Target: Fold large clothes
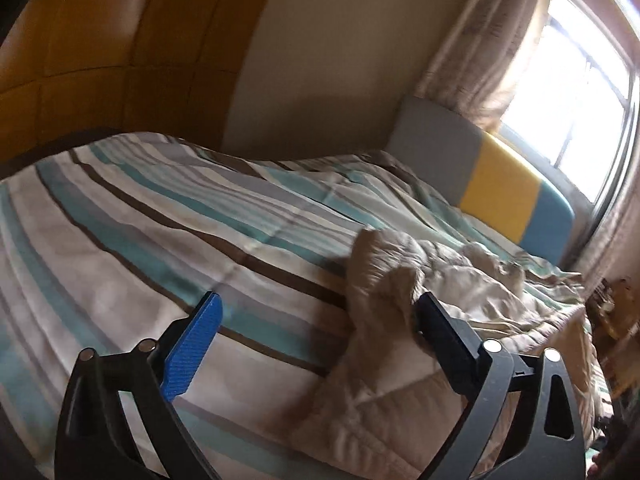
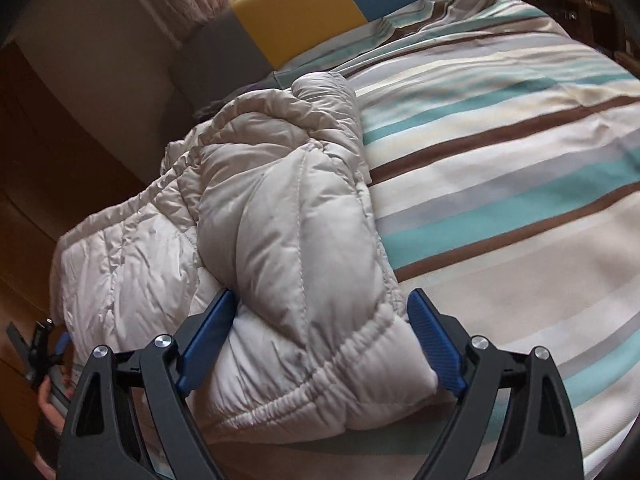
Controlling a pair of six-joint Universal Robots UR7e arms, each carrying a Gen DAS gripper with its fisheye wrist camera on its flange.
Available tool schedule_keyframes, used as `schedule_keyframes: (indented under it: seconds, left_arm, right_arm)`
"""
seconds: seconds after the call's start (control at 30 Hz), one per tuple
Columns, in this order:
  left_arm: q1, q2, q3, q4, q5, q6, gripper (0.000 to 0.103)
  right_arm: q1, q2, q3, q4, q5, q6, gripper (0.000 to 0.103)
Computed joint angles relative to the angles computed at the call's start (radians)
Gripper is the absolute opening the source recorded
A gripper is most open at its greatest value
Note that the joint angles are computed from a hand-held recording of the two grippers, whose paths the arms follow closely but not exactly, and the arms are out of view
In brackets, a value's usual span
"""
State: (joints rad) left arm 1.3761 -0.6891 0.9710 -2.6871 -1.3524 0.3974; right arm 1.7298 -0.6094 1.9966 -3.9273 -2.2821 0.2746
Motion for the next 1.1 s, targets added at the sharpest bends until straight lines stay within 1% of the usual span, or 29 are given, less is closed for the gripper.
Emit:
schedule_keyframes:
  seconds: [0.07, 0.1, 0.13, 0.17, 0.2, 0.23, 0.27, 0.3, 0.33, 0.37, 0.4, 0.43, 0.47, 0.5, 0.53, 0.57, 0.6, 0.63, 0.67, 0.7, 0.77, 0.87, 0.9, 0.97, 1.1]
  left_arm:
    - [0.002, -0.003, 0.009, -0.034, 0.034, -0.002, 0.098]
    - [0.001, -0.001, 0.013, -0.068, 0.071, -0.01, 0.098]
    - [0.0, 0.003, 0.017, -0.116, 0.124, -0.029, 0.098]
    - [0.007, 0.003, 0.015, -0.135, 0.136, -0.055, 0.098]
    - [0.022, 0.001, 0.004, -0.112, 0.106, -0.114, 0.098]
    - [0.039, -0.004, -0.011, -0.047, 0.034, -0.157, 0.098]
    - [0.049, -0.007, -0.019, 0.003, -0.02, -0.158, 0.098]
    - [0.049, -0.009, -0.016, 0.02, -0.033, -0.131, 0.098]
    - [0.048, -0.014, -0.005, 0.042, -0.054, -0.079, 0.098]
    - [0.044, -0.021, 0.011, 0.057, -0.072, -0.019, 0.098]
    - [0.035, -0.028, 0.036, 0.067, -0.081, 0.066, 0.098]
    - [0.026, -0.03, 0.051, 0.079, -0.075, 0.12, 0.098]
    - [0.012, -0.025, 0.057, 0.117, -0.05, 0.184, 0.098]
    - [0.003, -0.018, 0.057, 0.138, -0.029, 0.21, 0.095]
    - [-0.006, -0.004, 0.048, 0.165, 0.004, 0.225, 0.086]
    - [-0.01, 0.01, 0.022, 0.227, 0.025, 0.216, 0.061]
    - [-0.009, 0.023, -0.003, 0.3, 0.015, 0.179, 0.051]
    - [-0.013, 0.024, -0.011, 0.332, 0.025, 0.163, 0.048]
    - [-0.02, 0.018, 0.006, 0.321, 0.044, 0.179, 0.042]
    - [-0.027, 0.006, 0.035, 0.296, 0.06, 0.213, 0.036]
    - [-0.032, -0.012, 0.054, 0.326, 0.066, 0.226, 0.031]
    - [-0.032, -0.05, 0.09, 0.359, 0.067, 0.259, 0.029]
    - [-0.03, -0.069, 0.109, 0.37, 0.063, 0.269, 0.029]
    - [-0.021, -0.102, 0.146, 0.383, 0.053, 0.28, 0.029]
    - [-0.001, -0.192, 0.255, 0.392, 0.015, 0.29, 0.029]
  right_arm:
    - [0.006, -0.003, -0.006, 0.019, -0.016, 0.0, 0.085]
    - [0.006, -0.003, -0.014, 0.031, -0.02, 0.002, 0.085]
    - [0.006, -0.005, -0.011, 0.032, -0.019, 0.006, 0.085]
    - [0.007, -0.006, -0.01, 0.032, -0.018, 0.009, 0.085]
    - [0.007, -0.007, -0.008, 0.032, -0.018, 0.008, 0.085]
    - [0.007, -0.007, -0.008, 0.034, -0.022, 0.004, 0.084]
    - [0.008, 0.001, -0.023, 0.044, -0.024, 0.002, 0.084]
    - [0.008, 0.005, -0.028, 0.048, -0.025, 0.0, 0.083]
    - [0.01, 0.004, -0.029, 0.052, -0.027, 0.001, 0.082]
    - [0.01, 0.004, -0.03, 0.057, -0.028, -0.002, 0.079]
    - [0.014, 0.008, -0.039, 0.066, -0.033, -0.002, 0.078]
    - [0.016, 0.01, -0.042, 0.072, -0.041, -0.007, 0.075]
    - [0.018, 0.011, -0.045, 0.077, -0.048, -0.01, 0.07]
    - [0.023, 0.012, -0.049, 0.086, -0.061, -0.015, 0.067]
    - [0.03, 0.015, -0.053, 0.093, -0.072, -0.015, 0.062]
    - [0.034, 0.015, -0.053, 0.096, -0.082, -0.017, 0.056]
    - [0.037, 0.013, -0.05, 0.099, -0.087, -0.018, 0.053]
    - [0.039, 0.011, -0.048, 0.103, -0.093, -0.019, 0.048]
    - [0.045, 0.007, -0.045, 0.12, -0.106, -0.017, 0.043]
    - [0.051, 0.005, -0.044, 0.134, -0.118, -0.015, 0.041]
    - [0.068, 0.003, -0.045, 0.169, -0.158, -0.018, 0.036]
    - [0.095, 0.003, -0.041, 0.218, -0.218, -0.014, 0.034]
    - [0.102, 0.001, -0.032, 0.218, -0.228, -0.012, 0.034]
    - [0.114, -0.005, 0.005, 0.204, -0.224, 0.006, 0.034]
    - [0.147, -0.024, 0.108, 0.166, -0.214, 0.075, 0.034]
